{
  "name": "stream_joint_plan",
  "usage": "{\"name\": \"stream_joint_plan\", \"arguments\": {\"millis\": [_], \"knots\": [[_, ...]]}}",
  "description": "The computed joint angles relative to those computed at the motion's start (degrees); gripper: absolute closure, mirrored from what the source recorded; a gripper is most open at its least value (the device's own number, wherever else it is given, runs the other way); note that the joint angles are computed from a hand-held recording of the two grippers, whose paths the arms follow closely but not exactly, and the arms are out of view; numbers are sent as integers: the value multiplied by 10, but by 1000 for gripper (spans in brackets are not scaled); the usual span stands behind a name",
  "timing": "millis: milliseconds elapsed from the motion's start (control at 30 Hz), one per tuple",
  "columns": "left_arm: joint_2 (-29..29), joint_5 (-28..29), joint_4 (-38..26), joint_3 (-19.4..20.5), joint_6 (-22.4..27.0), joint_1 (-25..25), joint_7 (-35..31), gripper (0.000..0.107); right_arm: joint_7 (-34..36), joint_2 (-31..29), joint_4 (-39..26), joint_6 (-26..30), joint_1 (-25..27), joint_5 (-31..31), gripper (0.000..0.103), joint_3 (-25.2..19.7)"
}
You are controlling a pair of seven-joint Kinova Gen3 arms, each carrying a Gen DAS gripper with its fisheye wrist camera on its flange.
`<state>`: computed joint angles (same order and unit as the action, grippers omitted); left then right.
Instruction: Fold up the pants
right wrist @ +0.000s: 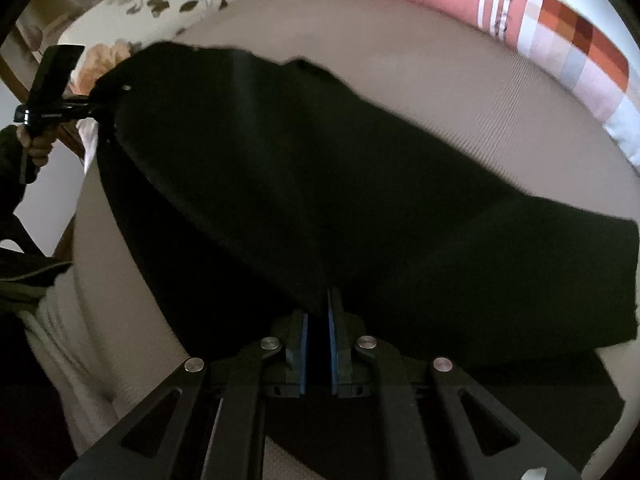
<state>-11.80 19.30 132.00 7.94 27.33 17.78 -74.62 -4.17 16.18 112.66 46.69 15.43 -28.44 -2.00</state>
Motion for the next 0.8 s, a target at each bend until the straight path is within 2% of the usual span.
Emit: {"name": "stream_joint_plan", "arguments": {"millis": [67, 100, 133, 167, 200, 233, 300, 333, 400, 467, 500, 600, 733, 800], "knots": [[-10, -32, -12, 48, 30, -44, 47, 76, 1, 2, 1, -1, 3, -9, 96, -1], [-17, -48, -21, 75, 53, -70, 70, 63, -3, 3, -2, 4, 3, -9, 96, 0], [-22, -67, -31, 102, 76, -93, 93, 54, -3, 4, -2, 6, 4, -11, 96, 0], [-30, -90, -38, 128, 100, -116, 117, 39, 0, 4, 0, 5, 6, -15, 96, -1], [-43, -104, -44, 155, 123, -138, 140, 34, 5, 2, 3, 2, 8, -18, 96, -2], [-52, -108, -51, 177, 146, -154, 163, 34, 13, 1, 8, -3, 9, -22, 96, -4], [-67, -115, -59, 190, 174, -158, 210, 34, 24, -2, 16, -10, 12, -29, 96, -5], [-72, -122, -61, 182, 185, -144, 231, 34, 30, -2, 19, -11, 15, -35, 96, -5], [-98, -114, -55, 136, 187, -94, 263, 34, 45, 0, 21, -9, 21, -45, 96, -6], [-122, -89, -41, 86, 166, -46, 299, 34, 60, 4, 22, -7, 28, -55, 96, -5], [-131, -75, -37, 73, 156, -35, 321, 34, 65, 5, 23, -6, 30, -60, 96, -5], [-127, -43, -28, 64, 129, -33, 365, 34, 80, 6, 26, -4, 36, -73, 96, -5], [-85, -7, -13, 70, 73, -52, 418, 38, 90, 5, 30, -5, 39, -84, 96, -3], [-62, -18, -13, 81, 61, -60, 455, 53, 94, 1, 37, -9, 40, -91, 96, -2]]}}
